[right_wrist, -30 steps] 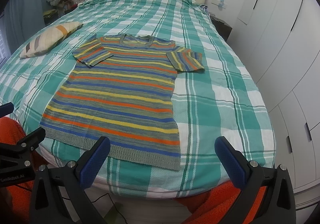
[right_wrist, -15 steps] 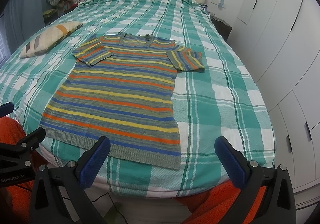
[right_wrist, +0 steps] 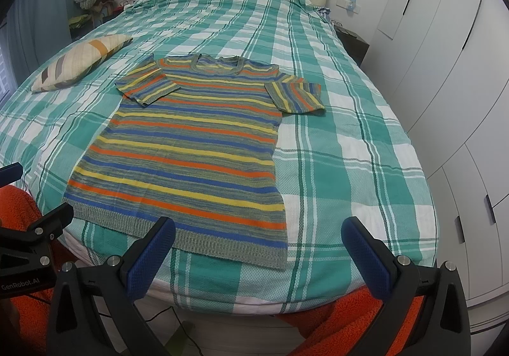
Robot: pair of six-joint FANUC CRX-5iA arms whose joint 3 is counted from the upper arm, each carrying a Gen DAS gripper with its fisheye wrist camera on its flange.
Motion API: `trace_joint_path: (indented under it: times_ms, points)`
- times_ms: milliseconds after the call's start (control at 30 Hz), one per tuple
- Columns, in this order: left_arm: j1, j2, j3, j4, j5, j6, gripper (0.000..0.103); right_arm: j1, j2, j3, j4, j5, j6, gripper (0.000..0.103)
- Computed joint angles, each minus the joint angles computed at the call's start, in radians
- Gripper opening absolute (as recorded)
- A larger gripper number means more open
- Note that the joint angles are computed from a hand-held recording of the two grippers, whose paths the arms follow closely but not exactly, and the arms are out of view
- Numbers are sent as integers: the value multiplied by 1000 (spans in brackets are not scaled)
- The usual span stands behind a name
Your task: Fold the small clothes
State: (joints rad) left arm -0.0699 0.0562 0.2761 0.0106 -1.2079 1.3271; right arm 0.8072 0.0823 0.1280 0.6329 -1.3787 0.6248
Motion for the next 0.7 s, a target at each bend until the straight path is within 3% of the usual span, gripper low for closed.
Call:
trace_joint_path:
  times_ms: [700]
  points:
    - [-2, -6, -13, -2, 4, 3, 103, 4, -2, -2, -3, -5, 0, 103]
